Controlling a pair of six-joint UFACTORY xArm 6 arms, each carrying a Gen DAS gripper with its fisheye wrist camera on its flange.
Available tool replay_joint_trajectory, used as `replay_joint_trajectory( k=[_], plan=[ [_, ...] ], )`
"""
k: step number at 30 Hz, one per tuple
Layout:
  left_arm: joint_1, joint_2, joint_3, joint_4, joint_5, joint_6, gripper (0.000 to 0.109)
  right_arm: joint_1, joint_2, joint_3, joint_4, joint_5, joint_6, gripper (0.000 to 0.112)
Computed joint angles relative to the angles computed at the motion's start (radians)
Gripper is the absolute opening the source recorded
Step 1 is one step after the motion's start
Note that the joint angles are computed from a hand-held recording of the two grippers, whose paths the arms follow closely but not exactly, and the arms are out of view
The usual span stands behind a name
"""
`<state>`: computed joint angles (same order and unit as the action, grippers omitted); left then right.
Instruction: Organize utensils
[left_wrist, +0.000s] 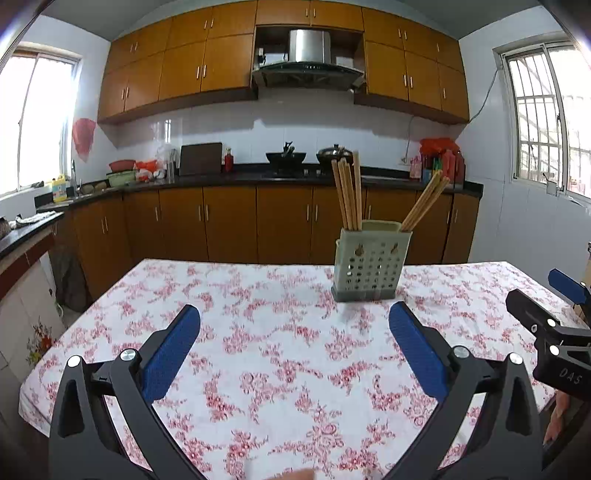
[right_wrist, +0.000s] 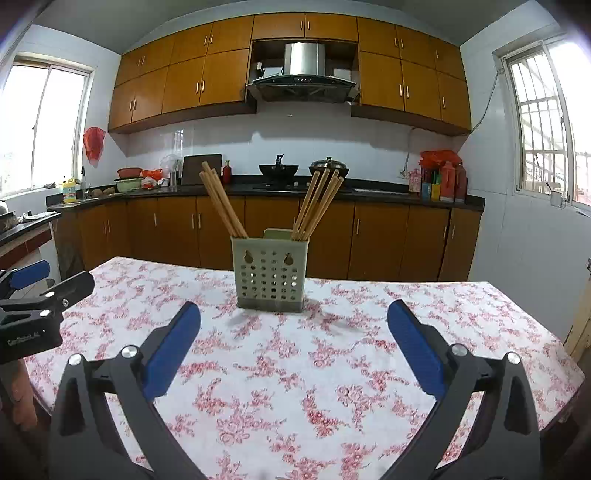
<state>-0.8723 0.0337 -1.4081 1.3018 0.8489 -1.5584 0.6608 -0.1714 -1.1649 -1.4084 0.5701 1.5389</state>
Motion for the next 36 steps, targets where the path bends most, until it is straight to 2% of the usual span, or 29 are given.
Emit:
replay_joint_trajectory(
  k=[13, 36],
  plan=[
    [-0.016, -0.015, 0.035, 0.018, 0.011, -0.030, 0.101, -0.016, -0.007, 0.030, 0.020, -0.019, 0.025, 0.099],
    [-0.018, -0.004, 0.026, -0.005, 0.006, -0.001, 0.101, -0.014, 0.003, 0.028, 0.028, -0.013, 0.031, 0.099]
  ],
)
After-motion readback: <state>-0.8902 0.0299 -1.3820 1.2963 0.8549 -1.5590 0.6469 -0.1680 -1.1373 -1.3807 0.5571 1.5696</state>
